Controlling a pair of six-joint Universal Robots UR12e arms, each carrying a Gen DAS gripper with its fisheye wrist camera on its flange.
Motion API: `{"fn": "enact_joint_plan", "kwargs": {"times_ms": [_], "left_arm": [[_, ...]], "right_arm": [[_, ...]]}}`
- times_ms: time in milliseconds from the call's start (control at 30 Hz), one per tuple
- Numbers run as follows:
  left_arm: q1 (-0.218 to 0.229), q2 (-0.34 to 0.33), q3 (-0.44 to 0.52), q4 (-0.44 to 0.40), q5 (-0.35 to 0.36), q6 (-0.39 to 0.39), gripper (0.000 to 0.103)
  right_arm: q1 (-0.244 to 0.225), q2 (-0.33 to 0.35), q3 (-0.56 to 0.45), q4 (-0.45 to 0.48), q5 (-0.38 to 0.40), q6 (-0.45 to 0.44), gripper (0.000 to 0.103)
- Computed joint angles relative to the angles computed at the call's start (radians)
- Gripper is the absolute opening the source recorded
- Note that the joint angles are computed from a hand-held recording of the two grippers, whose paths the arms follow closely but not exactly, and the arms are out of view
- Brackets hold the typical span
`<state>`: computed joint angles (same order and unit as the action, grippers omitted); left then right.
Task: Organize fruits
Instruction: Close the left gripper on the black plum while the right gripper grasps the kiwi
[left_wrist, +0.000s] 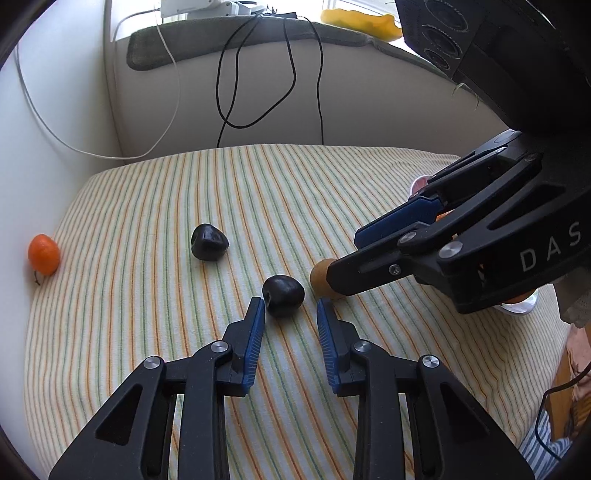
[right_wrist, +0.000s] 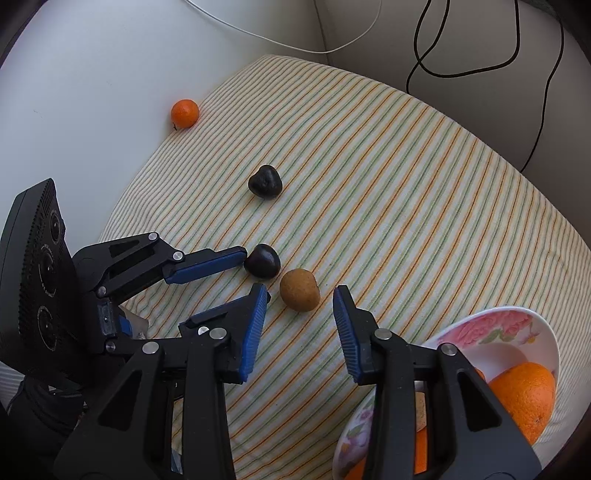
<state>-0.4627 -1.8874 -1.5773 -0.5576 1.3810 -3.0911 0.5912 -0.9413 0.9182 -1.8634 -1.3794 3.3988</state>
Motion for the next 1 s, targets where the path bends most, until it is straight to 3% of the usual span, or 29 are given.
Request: {"fn": "enact_joint_plan", "kwargs": {"times_ms": [433, 533, 767, 1000], "left_arm": [[0.005, -0.037, 0.042, -0.024, 0.000, -0.003, 0.021], [0.003, -0.039, 0.041, -0.018, 0.000, -0.003, 0.020], [0.007, -0.026, 0.022, -0.002, 0.000, -0.006, 0.019], [0.014, -0.001, -0.012, 0.038, -0.002, -0.025, 0.019]], "right_arm": [[0.005, 0.040, -0.055, 0.046, -0.010, -0.001, 0.035], [0.006, 0.045, -0.061, 0.061, -0.013, -0.005, 0.027], [0.014, 0.044, -0.060, 0.043, -0.041, -0.001, 0.026], [0.009, -0.002, 0.000, -0.024, -0.024, 0.016, 0.026]]}}
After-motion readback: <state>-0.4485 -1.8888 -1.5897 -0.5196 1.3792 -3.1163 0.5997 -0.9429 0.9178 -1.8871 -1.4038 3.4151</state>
